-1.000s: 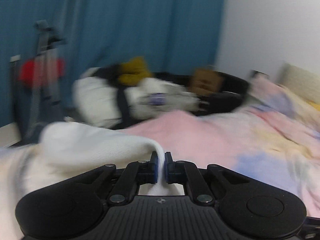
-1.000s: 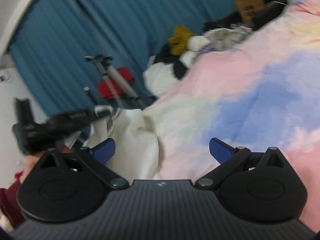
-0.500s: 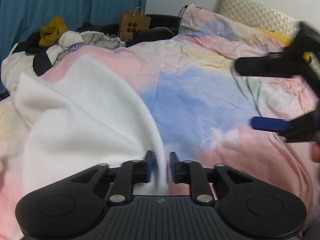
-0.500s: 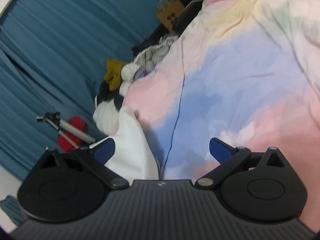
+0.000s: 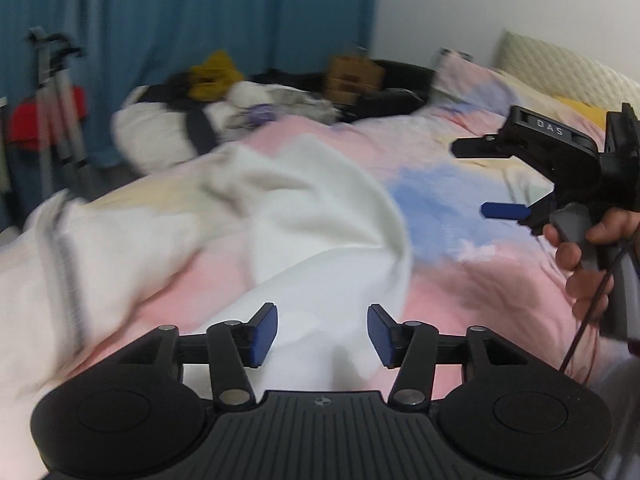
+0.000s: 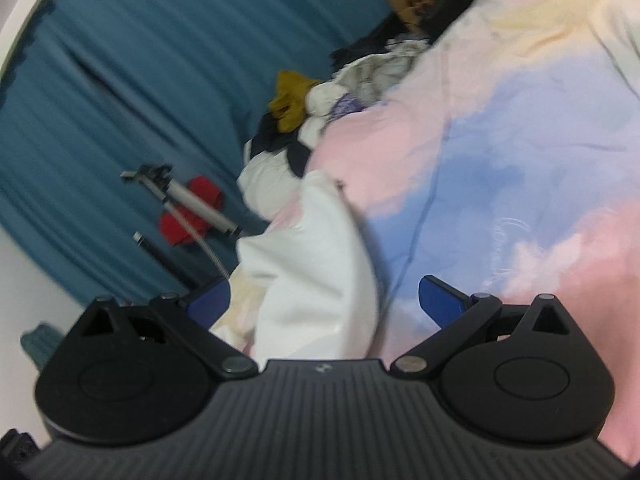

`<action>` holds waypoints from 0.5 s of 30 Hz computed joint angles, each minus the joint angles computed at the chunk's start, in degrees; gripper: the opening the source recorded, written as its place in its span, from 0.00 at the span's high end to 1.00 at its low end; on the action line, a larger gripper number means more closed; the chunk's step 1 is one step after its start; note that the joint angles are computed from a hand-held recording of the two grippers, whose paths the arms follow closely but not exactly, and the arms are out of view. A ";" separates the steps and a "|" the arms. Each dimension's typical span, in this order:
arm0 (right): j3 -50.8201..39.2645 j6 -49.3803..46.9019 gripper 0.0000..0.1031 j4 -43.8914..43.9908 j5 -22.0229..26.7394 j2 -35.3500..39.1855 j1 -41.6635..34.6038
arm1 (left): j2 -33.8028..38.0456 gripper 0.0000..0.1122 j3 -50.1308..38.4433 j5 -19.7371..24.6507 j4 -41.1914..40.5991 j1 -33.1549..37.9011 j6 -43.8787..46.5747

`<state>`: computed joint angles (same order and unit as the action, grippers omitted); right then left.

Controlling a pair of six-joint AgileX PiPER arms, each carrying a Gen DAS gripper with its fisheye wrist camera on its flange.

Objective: Fold clothes

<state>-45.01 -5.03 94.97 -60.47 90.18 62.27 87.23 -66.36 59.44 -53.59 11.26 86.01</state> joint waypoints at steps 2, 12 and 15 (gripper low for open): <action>-2.13 -5.60 0.01 0.36 1.11 0.34 -0.44 | -1.32 0.46 -0.38 1.49 0.31 3.69 -0.90; -12.18 -25.76 0.01 1.30 12.67 2.61 -8.44 | -2.33 0.21 3.03 6.51 -4.73 19.32 2.17; -15.56 -31.94 0.00 0.75 15.53 4.86 -12.88 | -1.39 0.14 2.75 6.22 -5.33 20.75 2.06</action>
